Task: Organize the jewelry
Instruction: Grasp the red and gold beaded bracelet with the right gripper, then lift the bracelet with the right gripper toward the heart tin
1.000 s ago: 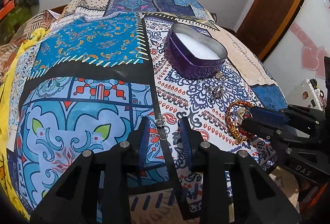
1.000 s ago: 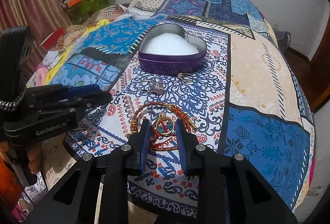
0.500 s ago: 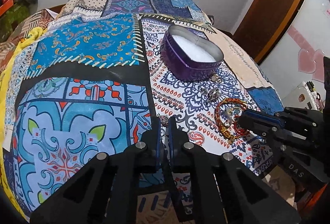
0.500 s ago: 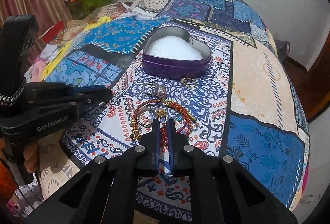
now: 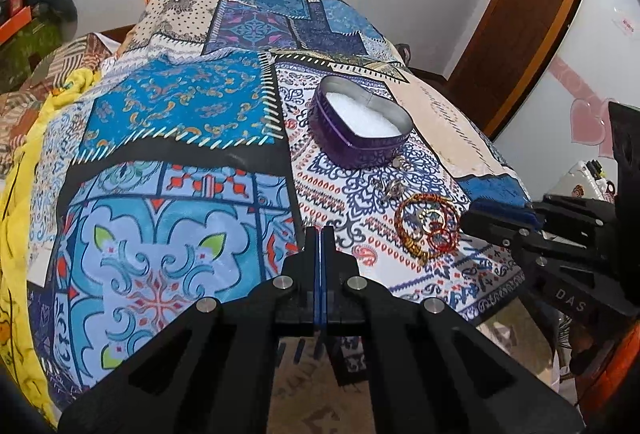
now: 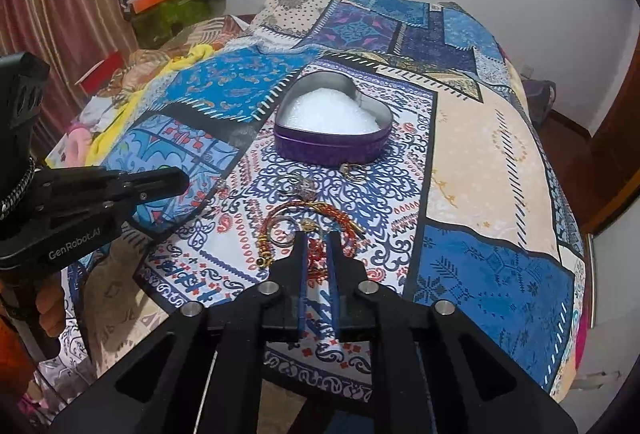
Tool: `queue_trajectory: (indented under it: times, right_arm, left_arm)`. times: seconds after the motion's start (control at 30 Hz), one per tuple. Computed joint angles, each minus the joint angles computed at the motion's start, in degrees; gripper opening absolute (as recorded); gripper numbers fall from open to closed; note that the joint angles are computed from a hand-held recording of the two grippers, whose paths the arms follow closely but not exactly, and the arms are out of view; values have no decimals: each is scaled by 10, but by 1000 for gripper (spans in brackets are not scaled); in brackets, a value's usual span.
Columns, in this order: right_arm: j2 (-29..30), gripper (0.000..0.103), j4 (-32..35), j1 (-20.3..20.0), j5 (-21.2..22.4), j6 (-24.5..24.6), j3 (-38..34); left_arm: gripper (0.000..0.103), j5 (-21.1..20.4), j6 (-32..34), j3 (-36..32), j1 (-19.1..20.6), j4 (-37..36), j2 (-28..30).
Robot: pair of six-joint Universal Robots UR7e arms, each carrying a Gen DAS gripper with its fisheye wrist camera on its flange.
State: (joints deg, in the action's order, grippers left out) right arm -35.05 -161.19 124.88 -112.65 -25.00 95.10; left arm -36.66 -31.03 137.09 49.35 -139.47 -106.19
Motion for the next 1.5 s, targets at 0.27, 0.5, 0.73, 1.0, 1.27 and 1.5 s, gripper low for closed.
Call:
queue_trajectory:
  times: [0.27,0.5,0.73,1.0,1.27,1.5]
  right_arm:
    - [17,23,23,-2,11,-17,-25]
    - [33,23,49,-8,2,-34,-43]
    - [31,6,39,-10,3,-42,-36]
    - [20,3,10,-12,12,-34,-24]
    - [3,6,31,-22,-1,-5,-26]
    - [1,15,58,-28,3,3,-30]
  left_arm:
    - [1,0,-26,-2,7,51,-12]
    - [2,-10,-11,-4,22,34,4]
    - [7,-19,1,-8,32,21,14]
    - [22,-20,24,-19,38,5,35]
    - [22,-20,34,-26,41,-4,48]
    - [22,-24,38,-32,54,-12,62]
